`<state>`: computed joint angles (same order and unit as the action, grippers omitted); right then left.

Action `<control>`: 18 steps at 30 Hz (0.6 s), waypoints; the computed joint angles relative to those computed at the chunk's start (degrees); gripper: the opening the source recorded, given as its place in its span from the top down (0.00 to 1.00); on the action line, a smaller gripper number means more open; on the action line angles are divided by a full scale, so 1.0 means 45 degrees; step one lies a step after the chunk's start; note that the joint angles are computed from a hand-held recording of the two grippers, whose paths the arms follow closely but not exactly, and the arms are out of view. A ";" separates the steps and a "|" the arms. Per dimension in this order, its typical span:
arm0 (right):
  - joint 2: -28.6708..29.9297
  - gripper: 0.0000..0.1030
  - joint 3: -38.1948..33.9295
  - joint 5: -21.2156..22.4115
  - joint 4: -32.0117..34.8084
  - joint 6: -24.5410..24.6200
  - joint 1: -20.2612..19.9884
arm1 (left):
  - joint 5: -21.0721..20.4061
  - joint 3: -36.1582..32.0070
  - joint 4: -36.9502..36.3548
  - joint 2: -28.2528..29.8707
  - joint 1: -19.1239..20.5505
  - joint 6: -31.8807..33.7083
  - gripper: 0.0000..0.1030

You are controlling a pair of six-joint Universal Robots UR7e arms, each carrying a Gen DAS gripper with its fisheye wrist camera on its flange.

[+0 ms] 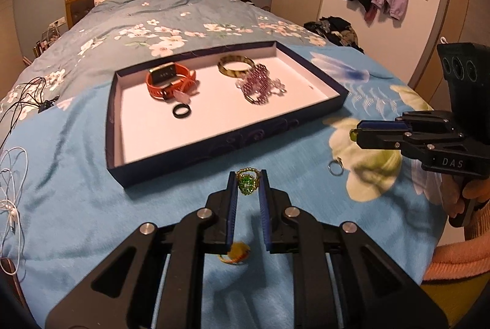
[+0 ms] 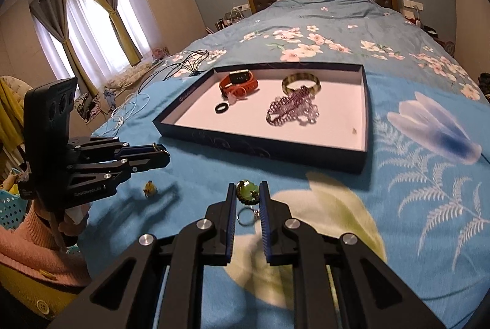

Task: Organize jewelry
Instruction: 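Lower both green rings into the tray with the left and right tools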

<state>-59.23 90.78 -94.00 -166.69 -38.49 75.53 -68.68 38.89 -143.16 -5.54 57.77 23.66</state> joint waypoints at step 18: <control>0.0679 0.87 -0.1310 0.0103 0.0164 -0.0186 0.0247 | 0.0303 -0.2244 0.0380 0.0968 0.0038 0.0194 0.87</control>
